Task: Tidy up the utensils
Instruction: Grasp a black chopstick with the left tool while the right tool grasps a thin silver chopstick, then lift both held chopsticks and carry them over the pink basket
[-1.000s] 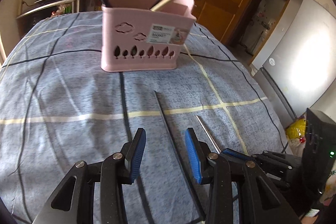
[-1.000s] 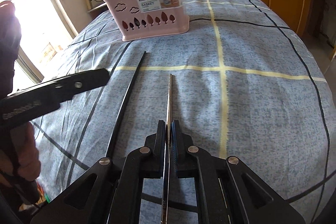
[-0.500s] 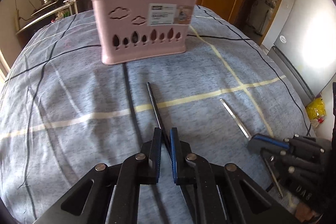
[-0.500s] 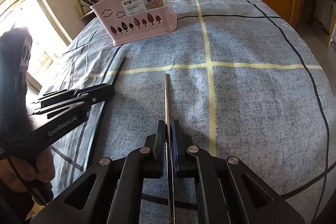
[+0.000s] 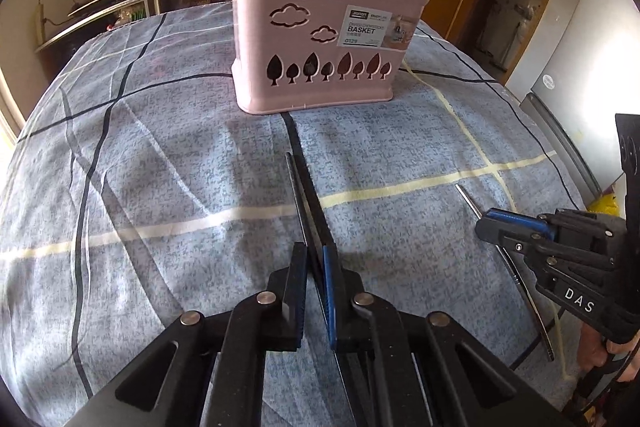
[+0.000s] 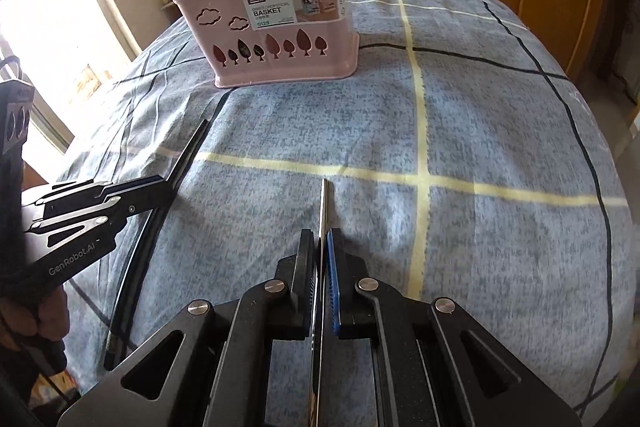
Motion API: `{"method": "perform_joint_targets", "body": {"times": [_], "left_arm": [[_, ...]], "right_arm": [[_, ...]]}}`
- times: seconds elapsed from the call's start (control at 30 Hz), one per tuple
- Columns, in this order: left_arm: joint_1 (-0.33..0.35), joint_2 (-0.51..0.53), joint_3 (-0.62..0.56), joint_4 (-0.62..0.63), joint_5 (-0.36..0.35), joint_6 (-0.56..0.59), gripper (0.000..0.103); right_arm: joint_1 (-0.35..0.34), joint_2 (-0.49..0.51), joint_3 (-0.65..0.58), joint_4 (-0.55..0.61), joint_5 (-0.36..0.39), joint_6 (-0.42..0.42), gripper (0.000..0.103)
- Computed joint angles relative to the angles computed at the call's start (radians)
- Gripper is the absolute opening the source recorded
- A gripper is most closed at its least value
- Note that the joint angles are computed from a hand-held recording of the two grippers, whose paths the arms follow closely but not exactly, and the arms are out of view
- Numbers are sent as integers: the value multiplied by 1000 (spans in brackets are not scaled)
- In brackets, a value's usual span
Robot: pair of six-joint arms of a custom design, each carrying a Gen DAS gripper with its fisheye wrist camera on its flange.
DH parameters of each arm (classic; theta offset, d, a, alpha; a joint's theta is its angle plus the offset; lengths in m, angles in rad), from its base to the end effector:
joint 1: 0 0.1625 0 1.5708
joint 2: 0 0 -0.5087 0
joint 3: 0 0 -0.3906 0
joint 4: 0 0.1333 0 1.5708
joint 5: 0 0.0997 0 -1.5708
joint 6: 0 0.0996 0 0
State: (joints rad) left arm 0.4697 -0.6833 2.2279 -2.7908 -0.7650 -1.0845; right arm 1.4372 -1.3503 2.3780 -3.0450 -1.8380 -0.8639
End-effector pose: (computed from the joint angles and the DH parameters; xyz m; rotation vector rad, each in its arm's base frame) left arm -0.3327 -0.3989 -0.0040 0.1872 2.3965 -0.7269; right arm 0.0468 -0.4548 0.2809 0.8788 -2.5272 0.3613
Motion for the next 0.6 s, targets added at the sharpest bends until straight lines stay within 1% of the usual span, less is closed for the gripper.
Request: {"method": "perform_joint_targets", "body": {"times": [0.2,0.3,0.4,0.47,0.53,0.6], "left_arm": [[26,9,-30,1,5,54,7],[35,12,-51,32,8,70,7],[33,16,-69,78,16,71,8],[36,13,-72,82,12,69,7],[37,5,-64,64,3,66,7],[31,-3,-57,62,13,54,6]], "right_arm": [[8,20,-15,4,0,5,6],[18,28,-16,-9,-14,-9,4],[19,30,-20,-3,-11,-5,4],[13,22,-34,41,5,16,4],[8,13,-38,60,21,27,4],[6,2,-39,64,37,31,4]]}}
